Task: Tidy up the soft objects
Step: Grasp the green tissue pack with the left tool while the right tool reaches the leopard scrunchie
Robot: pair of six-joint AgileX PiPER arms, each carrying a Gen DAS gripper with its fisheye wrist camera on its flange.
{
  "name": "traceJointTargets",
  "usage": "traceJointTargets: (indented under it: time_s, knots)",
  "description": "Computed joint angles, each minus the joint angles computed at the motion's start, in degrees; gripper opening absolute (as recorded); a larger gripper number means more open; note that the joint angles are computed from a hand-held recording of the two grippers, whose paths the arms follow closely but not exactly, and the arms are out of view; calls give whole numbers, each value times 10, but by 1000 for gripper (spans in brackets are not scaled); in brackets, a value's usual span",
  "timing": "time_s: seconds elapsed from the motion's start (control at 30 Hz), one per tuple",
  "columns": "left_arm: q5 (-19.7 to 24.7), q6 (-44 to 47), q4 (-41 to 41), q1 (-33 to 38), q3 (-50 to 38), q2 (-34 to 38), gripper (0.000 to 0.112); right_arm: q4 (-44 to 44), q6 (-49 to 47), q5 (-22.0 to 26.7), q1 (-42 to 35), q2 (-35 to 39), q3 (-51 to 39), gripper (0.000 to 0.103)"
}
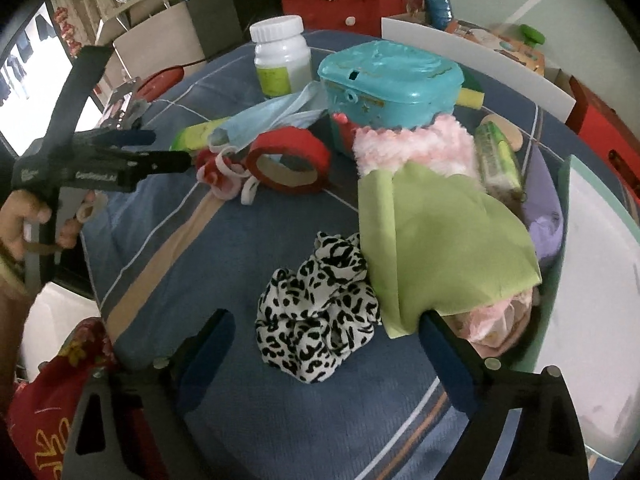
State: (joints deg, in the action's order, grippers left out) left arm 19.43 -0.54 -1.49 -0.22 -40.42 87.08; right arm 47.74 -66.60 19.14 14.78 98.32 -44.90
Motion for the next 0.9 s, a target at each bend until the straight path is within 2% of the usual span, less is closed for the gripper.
traceJointTargets:
  time_s: [0.13,0.27,0.33,0.4,0.43,0.53,0.6,0.8,0.9]
  knots:
    - [13,41,-10,13,-31,31,103,-31,40,-12,11,18,-14,88]
    - [11,85,-24,15,-45,42,101,-15,25,-14,9,25,-16,81]
    - [11,99,-29,9,-52,49,95,6,0,-4,-1,27,-18,74]
    - [24,144,-69,10,-66,60,80,9,-8,5,-9,30,-22,69]
    - [33,151,-76,5,-80,70,78,9,-10,9,-10,30,-24,67]
    - [35,122,-38,-13,-91,80,72,-24,20,24,-11,29,-32,60]
    - [39,123,-39,-21,-95,80,61,-23,14,30,-15,26,-30,57]
    - [59,116,-41,-21,-104,75,60,-28,9,56,-30,17,-33,47]
    - [51,102,-49,-15,-84,55,60,-37,16,65,-28,10,-34,41]
